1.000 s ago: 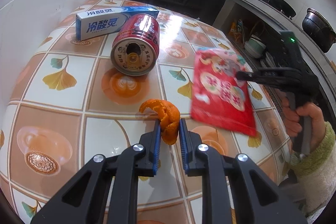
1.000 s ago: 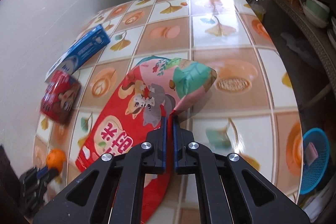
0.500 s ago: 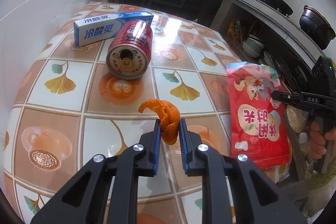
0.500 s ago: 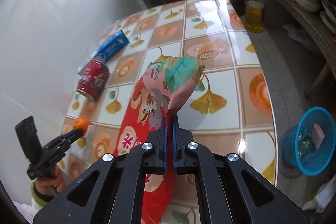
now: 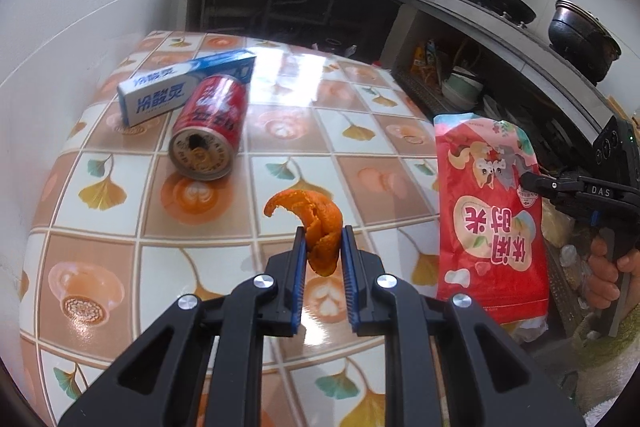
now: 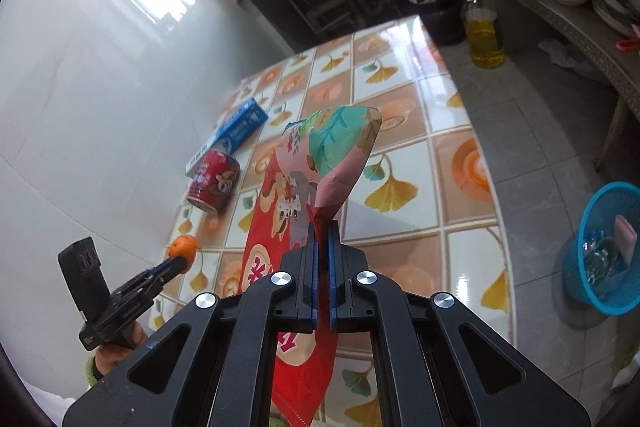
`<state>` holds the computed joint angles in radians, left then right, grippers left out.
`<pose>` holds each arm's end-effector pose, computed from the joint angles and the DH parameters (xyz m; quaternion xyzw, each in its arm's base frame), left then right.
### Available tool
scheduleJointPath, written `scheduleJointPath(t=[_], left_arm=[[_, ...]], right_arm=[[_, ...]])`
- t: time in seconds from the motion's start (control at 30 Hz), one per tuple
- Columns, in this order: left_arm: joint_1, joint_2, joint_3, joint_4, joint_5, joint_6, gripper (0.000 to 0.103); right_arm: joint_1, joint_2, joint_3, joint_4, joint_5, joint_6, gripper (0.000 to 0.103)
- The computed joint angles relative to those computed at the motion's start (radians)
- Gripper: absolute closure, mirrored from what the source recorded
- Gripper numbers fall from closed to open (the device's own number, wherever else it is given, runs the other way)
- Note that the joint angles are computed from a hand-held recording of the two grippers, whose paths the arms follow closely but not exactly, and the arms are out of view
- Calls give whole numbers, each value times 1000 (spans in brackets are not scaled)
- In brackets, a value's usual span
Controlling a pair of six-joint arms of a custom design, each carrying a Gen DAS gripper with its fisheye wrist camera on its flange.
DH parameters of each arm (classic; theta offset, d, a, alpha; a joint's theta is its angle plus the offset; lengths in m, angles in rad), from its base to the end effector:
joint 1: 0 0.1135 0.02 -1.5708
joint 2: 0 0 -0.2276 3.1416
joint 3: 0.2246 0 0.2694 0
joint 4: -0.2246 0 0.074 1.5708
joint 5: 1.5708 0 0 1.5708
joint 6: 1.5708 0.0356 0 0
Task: Collect trash
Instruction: 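Lift the orange peel and red snack bag and carry them over the wastebasket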
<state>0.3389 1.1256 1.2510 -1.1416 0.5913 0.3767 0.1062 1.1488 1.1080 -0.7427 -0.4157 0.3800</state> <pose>0.2231 0.0576 0.3233 0.0971 0.9184 -0.1708 0.3434 0.2641 0.0426 0.2952 0.0449 0.9060 0.2753 0.3184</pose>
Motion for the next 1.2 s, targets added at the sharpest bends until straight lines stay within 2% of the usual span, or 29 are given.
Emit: scheduleJointPath(t=[0.3,0.63,0.8,0.97,1.07,1.13,1.2], left_arm=[[-169,-2,73,15,-23,-76,87],[-552,146,264,90,-104,-196,87],[-748,284,399,102,-148,-238,87],[-924,505,598,82,-183,-272,87],[-1014,675,766,41,-198,-280,87],[-1058,802,903,-11,-199,-283,87],[-1106,995,1131,-109,-198,-284,87]], right_arm=[[-219,-210,-51,-75,-24,-47,101],[-753,-406,-90,-235,-150,-219,101],[-976,-439,-133,-261,-153,-306,101],[-1102,-445,-203,-231,-92,-363,101],[-1154,-426,-246,-199,-47,-391,101],[-1185,-390,-281,-164,-37,-395,101],[-1202,-362,-315,-126,-13,-395,101]])
